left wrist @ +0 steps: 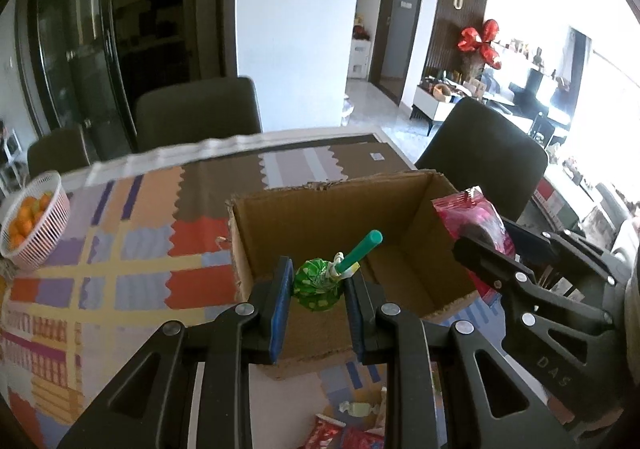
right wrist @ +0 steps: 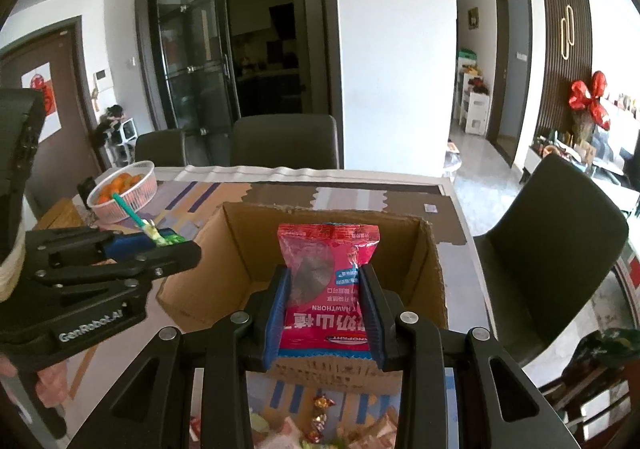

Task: Organize snacks
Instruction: 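Carry the lollipop and red bag into the cardboard box and open both tools, then withdraw both tools from the box back toward the snack pile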

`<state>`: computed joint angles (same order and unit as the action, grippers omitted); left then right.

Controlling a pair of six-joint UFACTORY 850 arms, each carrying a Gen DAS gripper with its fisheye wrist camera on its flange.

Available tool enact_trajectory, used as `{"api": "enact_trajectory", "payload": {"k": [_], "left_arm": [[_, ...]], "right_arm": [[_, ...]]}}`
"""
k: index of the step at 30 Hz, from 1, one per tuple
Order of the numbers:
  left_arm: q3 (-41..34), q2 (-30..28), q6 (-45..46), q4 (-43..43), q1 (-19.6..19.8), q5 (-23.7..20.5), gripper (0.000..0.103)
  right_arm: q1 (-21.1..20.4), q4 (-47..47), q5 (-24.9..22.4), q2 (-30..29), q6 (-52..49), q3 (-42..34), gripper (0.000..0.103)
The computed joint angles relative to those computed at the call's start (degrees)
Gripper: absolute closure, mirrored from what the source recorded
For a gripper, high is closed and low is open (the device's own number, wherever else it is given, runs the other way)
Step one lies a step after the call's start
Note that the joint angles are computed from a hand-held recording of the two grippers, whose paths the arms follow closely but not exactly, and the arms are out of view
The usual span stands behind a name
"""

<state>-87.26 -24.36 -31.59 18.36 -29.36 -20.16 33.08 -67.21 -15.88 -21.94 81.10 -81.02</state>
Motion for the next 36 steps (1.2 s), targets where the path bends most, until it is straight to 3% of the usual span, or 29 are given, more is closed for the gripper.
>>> {"api": "enact_trajectory", "payload": {"k": [1,3,4,6,12,18,26,36], "left_arm": [[-0.13,-0.17,0.14,-0.81,0.12,0.08,0.075],[-0.03,-0.19,-3.32,2.52,-0.17,-0.41,0.059],[-0.06,-0.25,-4.44,3.82,-0.13,-0.46,0.057],[0.76,0.35,-7.65,7.75,-0.45,-0.55,0.050],[5.75,3.96,-19.21,20.16,-1.82,0.48,0.037],[12.99,9.77,-38.88,40.57,-4.79,-0.85,0.026],[21.61,16.53,-49.65,50.64,-8.10,-3.33,0.024],[30.04,21.79,-55.61,52.66,-11.37,-3.49,0.022]], "right_arm": [[-0.02,0.43,-0.37,-0.29,-0.25,-0.25,0.067],[-0.31,0.44,-0.50,-0.69,-0.24,-0.59,0.067],[-0.34,0.15,-0.85,-0.87,0.15,-0.74,0.067],[-0.23,0.08,-1.95,-1.10,0.45,-0.98,0.052],[0.88,-5.98,-4.05,0.96,7.43,1.80,0.043],[2.47,-14.89,-4.61,5.06,17.03,7.16,0.038],[5.20,-23.62,-6.29,10.49,26.36,14.23,0.035],[9.08,-26.58,-9.33,15.66,31.52,21.95,0.035]]}}
